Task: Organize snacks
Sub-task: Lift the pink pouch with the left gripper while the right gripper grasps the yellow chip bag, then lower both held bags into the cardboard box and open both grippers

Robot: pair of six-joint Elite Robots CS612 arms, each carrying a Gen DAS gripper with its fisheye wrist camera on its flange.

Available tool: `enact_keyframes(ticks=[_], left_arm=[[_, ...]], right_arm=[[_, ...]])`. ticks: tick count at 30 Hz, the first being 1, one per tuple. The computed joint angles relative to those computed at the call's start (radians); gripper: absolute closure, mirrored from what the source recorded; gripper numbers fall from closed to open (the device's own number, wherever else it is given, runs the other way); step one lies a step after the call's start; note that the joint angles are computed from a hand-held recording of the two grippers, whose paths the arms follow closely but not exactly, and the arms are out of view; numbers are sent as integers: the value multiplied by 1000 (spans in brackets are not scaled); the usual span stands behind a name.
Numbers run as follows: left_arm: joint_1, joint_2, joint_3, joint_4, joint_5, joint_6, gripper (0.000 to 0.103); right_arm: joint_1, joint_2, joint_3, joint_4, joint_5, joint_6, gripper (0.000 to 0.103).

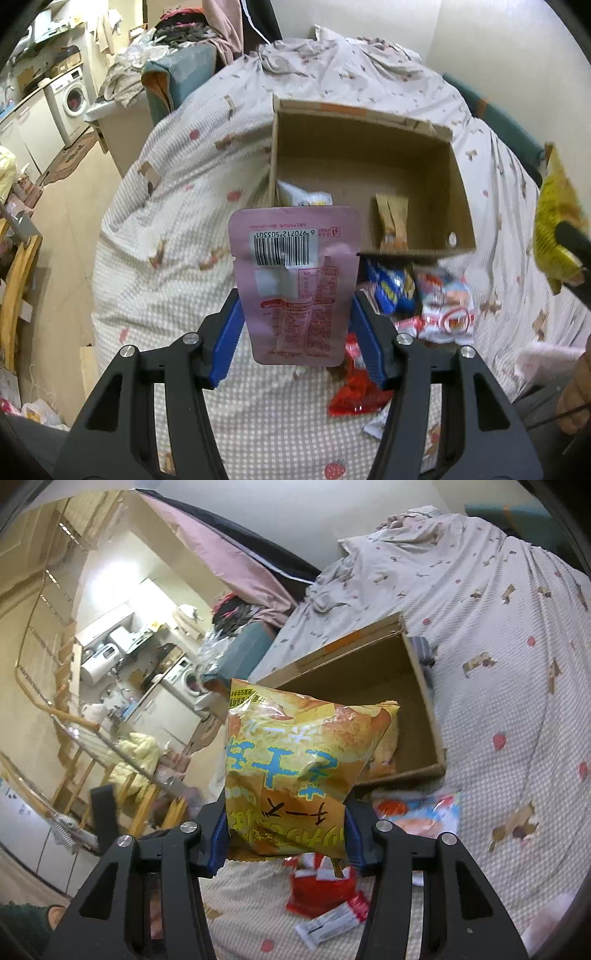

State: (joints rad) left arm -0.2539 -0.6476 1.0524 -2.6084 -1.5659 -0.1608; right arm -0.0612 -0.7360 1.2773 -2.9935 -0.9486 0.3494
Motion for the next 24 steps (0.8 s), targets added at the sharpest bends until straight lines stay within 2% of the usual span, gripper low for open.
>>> enact_keyframes(ticks=[6,12,17,24], left_arm=[[11,44,-111,57,-16,2,49],[9,113,-260,142,-36,28,49],[-4,176,-382,198,-37,55,49],[-23,290,-601,309,-48,90,49]], right_arm=[[-4,31,-66,46,-22,-7,51],[3,69,-147,110,-59,-33,51],[10,113,-234,199,-110,-64,51],[23,167,-339,355,-215,-131,51]])
